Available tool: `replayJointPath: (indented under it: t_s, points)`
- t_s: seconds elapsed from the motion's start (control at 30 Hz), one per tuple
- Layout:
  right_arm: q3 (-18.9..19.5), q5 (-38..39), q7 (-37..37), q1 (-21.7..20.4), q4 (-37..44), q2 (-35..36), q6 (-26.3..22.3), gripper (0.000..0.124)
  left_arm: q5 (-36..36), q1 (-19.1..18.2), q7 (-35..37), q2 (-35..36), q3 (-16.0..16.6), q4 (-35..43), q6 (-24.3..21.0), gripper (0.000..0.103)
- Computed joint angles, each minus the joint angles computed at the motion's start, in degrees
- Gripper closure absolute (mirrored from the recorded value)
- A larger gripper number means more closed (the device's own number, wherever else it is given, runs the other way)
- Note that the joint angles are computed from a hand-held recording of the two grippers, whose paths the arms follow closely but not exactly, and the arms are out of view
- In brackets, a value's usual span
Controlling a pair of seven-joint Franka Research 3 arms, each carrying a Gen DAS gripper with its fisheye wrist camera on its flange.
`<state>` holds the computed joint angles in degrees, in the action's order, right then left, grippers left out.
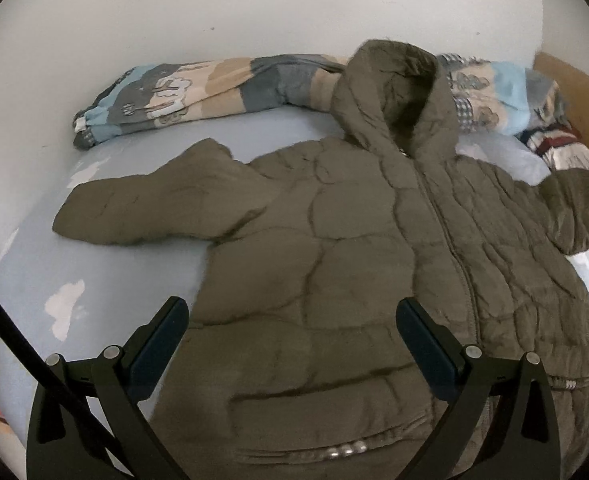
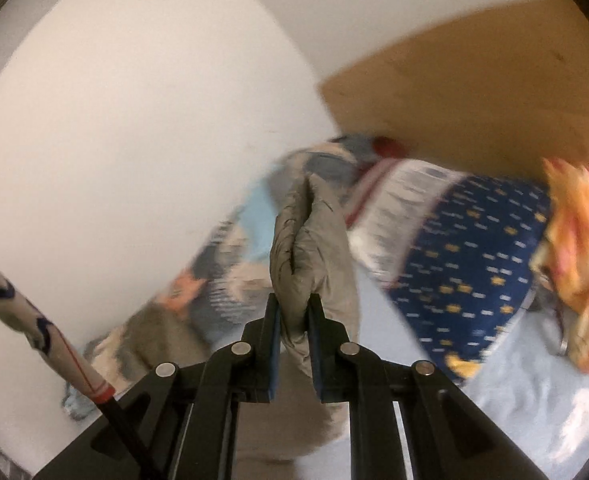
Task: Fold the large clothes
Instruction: 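Carry the held sleeve across the jacket body with the right gripper and release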
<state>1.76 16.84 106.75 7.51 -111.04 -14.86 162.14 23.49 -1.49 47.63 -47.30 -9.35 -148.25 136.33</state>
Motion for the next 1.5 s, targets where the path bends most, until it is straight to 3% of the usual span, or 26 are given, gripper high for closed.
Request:
replayJointPath:
  t_s: [0.17,0.4,0.7,1.03,1.27,1.33,1.4,1.5]
  points:
    - [3.9,-2.0,1.3,3.4,6.4,1.7,-2.5,0.111,0.0,1.0,0.6,-3.7,2.0,-1.4,-0.4,0.0]
    - [9.4,-10.8,6.4,10.1,16.3,10.2,-6.7,0.111,-1.9,2.4,1.8,-7.1,4.0,-2.5,-0.7,0.0]
    - [9.1,-15.4,11.3,22.1,23.1,24.7,-7.8,0.111,-4.3,3.6,3.1,-7.9,5.4,-3.0,-1.3,0.0]
    - [6.7,-13.5,10.2,30.5,32.4,39.8,-11.4,0.111,-6.0,4.6,3.9,-6.4,6.2,-2.5,-1.5,0.0]
    - [8.7,-7.8,4.8,30.5,36.0,43.9,-19.0,0.103,-7.2,4.8,3.3,-3.9,6.2,-1.3,-0.7,0.0]
    - [11.0,-2.7,-0.2,28.1,33.7,42.4,-17.5,0.08,-7.1,4.8,3.3,-3.3,5.9,-1.0,-0.4,0.0]
    - [12.1,1.4,-4.3,26.6,31.4,40.3,-16.0,0.065,-6.9,4.9,3.1,-2.5,5.5,-0.7,-0.1,0.0]
    - [11.4,4.6,-7.8,25.0,26.3,35.3,-13.1,0.065,-6.7,4.8,2.5,-0.5,4.9,0.2,0.3,0.0]
